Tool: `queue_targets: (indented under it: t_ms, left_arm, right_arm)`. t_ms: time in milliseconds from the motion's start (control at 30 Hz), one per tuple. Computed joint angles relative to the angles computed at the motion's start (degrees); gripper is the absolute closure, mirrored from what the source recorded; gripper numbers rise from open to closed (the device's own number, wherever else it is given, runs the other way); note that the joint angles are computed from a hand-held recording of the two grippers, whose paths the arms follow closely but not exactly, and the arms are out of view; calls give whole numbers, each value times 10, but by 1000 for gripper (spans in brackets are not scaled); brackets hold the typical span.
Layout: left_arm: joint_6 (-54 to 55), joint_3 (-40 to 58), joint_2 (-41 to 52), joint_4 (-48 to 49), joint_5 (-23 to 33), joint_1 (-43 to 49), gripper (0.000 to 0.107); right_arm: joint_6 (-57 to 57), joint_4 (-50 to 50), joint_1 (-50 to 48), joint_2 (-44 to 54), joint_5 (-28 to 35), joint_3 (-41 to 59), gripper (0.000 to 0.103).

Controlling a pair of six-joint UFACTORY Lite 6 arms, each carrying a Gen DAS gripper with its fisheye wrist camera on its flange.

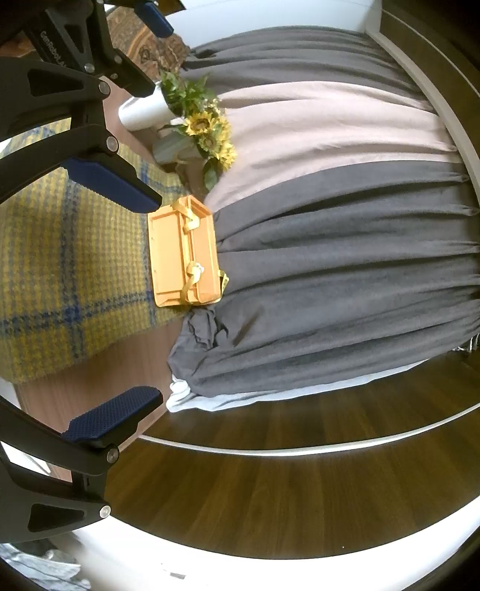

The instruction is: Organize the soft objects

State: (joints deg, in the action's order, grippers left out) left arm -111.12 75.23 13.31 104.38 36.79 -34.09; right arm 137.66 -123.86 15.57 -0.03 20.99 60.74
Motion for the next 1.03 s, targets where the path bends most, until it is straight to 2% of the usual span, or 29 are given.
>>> queue_targets:
  t_ms: [1033]
  left_arm:
    - [-1, -4, -6, 5, -26, 7, 4]
  right_arm:
    - [6, -4, -7, 1, -3, 0, 7]
